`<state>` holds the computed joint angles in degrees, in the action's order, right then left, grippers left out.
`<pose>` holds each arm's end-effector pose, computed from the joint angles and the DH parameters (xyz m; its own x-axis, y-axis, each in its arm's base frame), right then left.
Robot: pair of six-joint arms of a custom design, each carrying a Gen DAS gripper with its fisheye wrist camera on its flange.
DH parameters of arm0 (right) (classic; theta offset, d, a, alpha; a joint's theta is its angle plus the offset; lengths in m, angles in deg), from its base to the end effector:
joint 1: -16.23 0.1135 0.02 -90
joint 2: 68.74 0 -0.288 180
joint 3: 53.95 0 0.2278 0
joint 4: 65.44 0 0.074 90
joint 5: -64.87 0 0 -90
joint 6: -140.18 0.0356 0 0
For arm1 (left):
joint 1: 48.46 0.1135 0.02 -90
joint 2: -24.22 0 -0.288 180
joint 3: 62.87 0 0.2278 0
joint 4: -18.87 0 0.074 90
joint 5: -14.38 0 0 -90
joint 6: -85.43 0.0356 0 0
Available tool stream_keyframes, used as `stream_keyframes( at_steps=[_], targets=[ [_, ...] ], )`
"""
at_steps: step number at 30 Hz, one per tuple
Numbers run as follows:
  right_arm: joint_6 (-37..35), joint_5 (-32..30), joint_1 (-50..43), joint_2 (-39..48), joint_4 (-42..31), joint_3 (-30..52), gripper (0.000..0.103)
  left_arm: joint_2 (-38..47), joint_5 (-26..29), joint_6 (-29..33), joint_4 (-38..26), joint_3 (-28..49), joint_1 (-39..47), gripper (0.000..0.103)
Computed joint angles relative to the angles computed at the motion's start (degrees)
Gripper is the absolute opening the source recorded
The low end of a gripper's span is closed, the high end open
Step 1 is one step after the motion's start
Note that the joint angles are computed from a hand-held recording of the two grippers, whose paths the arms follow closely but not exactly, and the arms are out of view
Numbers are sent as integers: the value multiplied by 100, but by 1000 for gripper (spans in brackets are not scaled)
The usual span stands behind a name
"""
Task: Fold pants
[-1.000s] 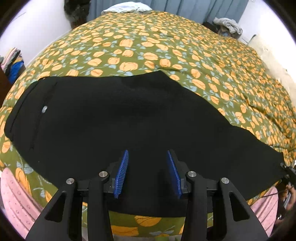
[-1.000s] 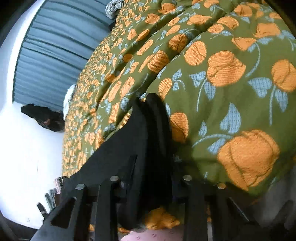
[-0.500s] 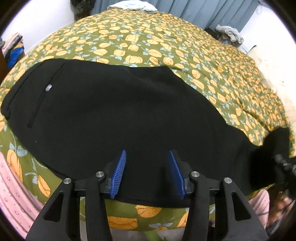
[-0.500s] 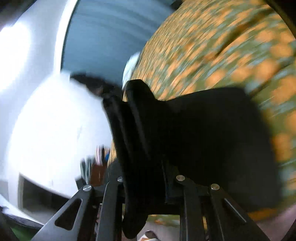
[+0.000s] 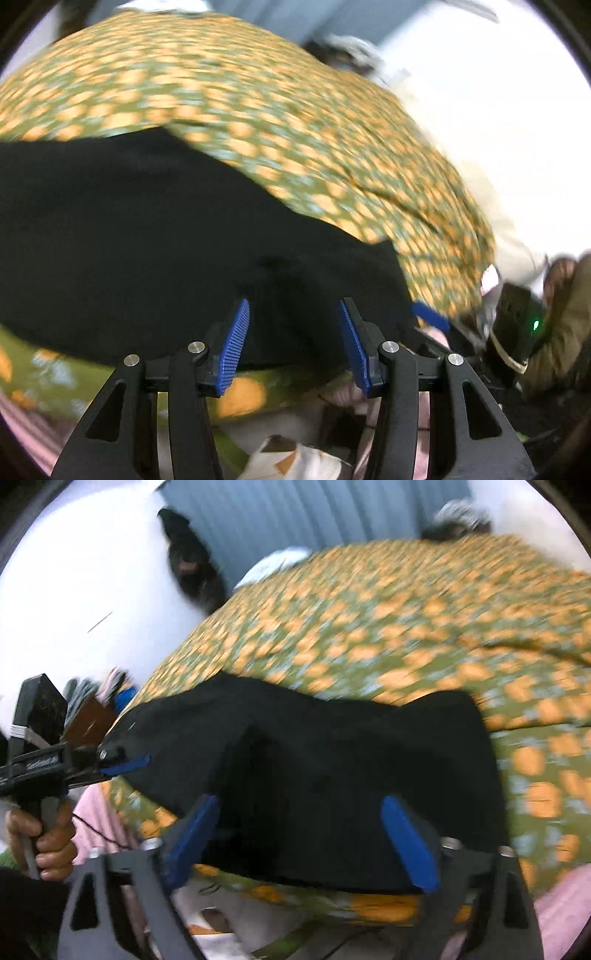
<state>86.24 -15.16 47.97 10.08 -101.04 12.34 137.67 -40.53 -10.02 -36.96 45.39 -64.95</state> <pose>0.2238 0.1312 0.2654 -0.7591 0.2121 -0.6155 0.0334 0.9569 0.2887 0.3887 -0.1364 0.2669 -0.8824 0.1802 -0.4346 0.4174 0.7259 -0.5466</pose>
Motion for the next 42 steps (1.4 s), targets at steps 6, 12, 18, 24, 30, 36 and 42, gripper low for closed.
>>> stream_keyframes(
  at_steps=[6, 12, 18, 24, 30, 36, 42],
  targets=[
    [162, -300, -233, -222, 451, -430, 102, 377, 286, -209, -308, 648, -196, 49],
    [1068, -889, -554, -567, 1076, -1275, 102, 568, -350, -26, -339, 499, -557, 44],
    [971, -676, -502, -876, 1060, -1313, 102, 908, -1291, 92, -645, 699, -910, 44],
    [1165, -737, -549, -908, 1255, -1506, 102, 1030, -1368, 213, -803, 830, -989, 4],
    [1130, -401, -490, -1094, 1054, -1447, 102, 646, -1507, 525, -918, 735, -1058, 1],
    [1239, -956, -841, -555, 1110, -1467, 102, 482, -1801, 673, -762, 55, -873, 3],
    [955, -1024, -825, -53, 1150, -1247, 102, -17, -1536, 224, -289, -220, -554, 68]
  ],
)
